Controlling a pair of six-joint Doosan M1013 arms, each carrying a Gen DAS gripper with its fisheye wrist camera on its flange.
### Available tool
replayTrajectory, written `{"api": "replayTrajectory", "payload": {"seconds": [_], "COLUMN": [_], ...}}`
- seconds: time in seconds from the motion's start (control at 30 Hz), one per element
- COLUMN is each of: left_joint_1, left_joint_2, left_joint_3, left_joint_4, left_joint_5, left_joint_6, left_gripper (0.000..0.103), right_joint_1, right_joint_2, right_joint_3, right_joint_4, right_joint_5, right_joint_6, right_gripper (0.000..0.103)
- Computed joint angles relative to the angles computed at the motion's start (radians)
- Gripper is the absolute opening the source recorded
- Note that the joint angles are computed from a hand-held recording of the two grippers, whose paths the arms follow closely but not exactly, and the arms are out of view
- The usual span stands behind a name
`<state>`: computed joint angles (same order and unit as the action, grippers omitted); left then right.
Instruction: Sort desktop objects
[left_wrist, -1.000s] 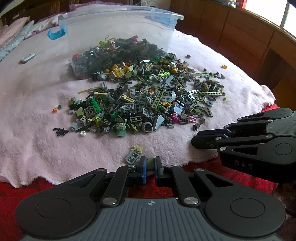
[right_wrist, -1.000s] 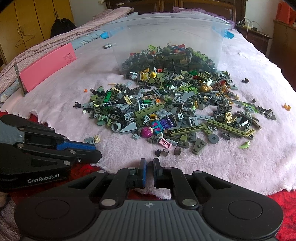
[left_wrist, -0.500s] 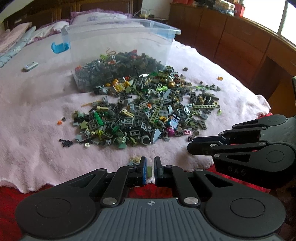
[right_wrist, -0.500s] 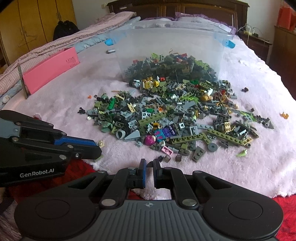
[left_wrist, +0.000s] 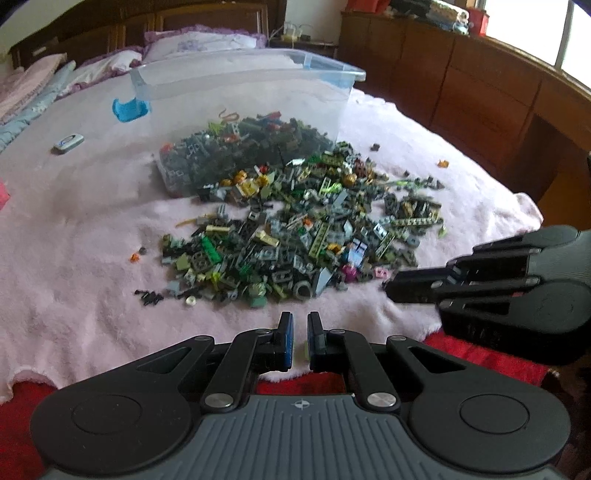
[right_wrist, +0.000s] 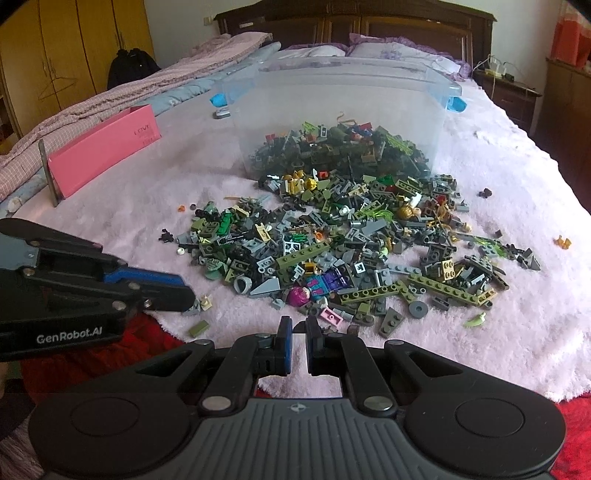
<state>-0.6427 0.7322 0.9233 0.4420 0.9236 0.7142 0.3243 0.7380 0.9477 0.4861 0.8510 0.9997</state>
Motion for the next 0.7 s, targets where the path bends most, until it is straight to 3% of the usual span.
{"api": "replayTrajectory", "payload": {"seconds": [0.17, 0.4, 0.47, 0.7], "left_joint_1": [-0.003, 0.007, 0.009, 0.021], "left_joint_2": [-0.007, 0.031, 0.037, 0.033], "left_joint_3": [0.012, -0.037, -0.041, -0.024], "left_joint_4": [-0.008, -0.110, -0.110, -0.137], "left_joint_5": [0.003, 0.034, 0.040, 0.017], "left_joint_6": [0.009, 0.103, 0.092, 0.051], "left_gripper": [0.010, 0.013, 0.017, 0.019], "right_joint_1": [0.000, 0.001, 0.001, 0.000], "right_joint_2": [-0.001, -0.001, -0.001, 0.003], "right_joint_3": [0.002, 0.004, 0.005, 0.001], "right_joint_4": [0.001, 0.002, 0.001, 0.000], "right_joint_5": [0.003, 0.011, 0.011, 0.020], "right_joint_6": [-0.003, -0.001, 0.002, 0.009], "right_gripper": [0.008, 0.008, 0.008, 0.008]}}
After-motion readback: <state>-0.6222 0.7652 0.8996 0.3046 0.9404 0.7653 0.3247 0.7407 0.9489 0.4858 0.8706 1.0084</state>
